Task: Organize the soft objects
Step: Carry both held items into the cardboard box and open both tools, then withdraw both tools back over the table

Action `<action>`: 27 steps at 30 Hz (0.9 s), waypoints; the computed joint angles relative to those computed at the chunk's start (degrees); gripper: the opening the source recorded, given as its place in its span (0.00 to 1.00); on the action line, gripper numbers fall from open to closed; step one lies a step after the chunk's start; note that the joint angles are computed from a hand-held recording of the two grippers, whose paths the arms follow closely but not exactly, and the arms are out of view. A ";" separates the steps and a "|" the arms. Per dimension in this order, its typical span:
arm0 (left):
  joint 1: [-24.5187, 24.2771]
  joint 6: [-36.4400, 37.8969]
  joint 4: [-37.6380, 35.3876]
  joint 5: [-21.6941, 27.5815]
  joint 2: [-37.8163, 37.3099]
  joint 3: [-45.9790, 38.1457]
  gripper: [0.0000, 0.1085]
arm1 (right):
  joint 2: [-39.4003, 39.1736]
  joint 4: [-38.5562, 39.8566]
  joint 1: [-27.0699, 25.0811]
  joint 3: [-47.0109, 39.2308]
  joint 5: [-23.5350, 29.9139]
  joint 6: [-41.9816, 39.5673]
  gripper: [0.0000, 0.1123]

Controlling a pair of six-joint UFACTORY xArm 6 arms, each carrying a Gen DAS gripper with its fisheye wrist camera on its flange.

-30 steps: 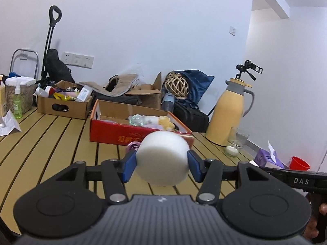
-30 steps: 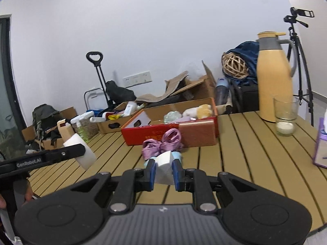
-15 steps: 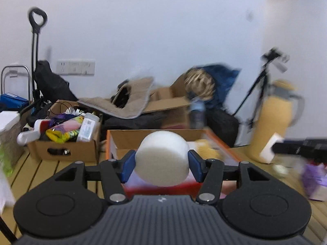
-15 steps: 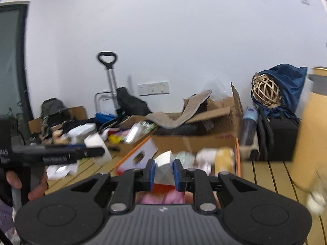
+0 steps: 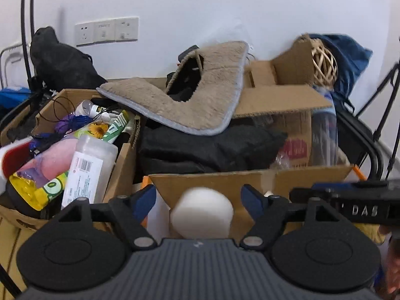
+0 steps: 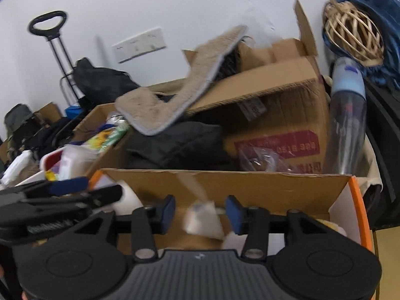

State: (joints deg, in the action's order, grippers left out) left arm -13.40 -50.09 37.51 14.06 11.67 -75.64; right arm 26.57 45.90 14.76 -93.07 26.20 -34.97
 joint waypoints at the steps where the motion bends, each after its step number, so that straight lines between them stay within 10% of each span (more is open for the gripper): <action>1: 0.35 1.70 -1.78 -1.49 -0.23 0.57 0.73 | -0.29 2.19 -0.22 0.60 -0.52 -1.48 0.40; 13: -1.92 2.91 0.62 2.69 -16.26 9.41 0.79 | -18.94 -2.89 -2.70 14.99 -1.35 -0.09 0.45; 23: -12.23 -0.11 4.86 13.00 -48.69 28.67 0.83 | -52.94 -4.30 -7.31 38.19 5.33 -3.64 0.60; 27: -23.69 -8.68 13.98 18.86 -68.28 40.84 0.89 | -73.77 0.42 -9.59 53.40 7.07 -11.60 0.70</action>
State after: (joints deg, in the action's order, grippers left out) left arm -37.09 -58.77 51.49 32.92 -56.61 -34.81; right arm -47.20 46.32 5.17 -39.67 33.26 -46.57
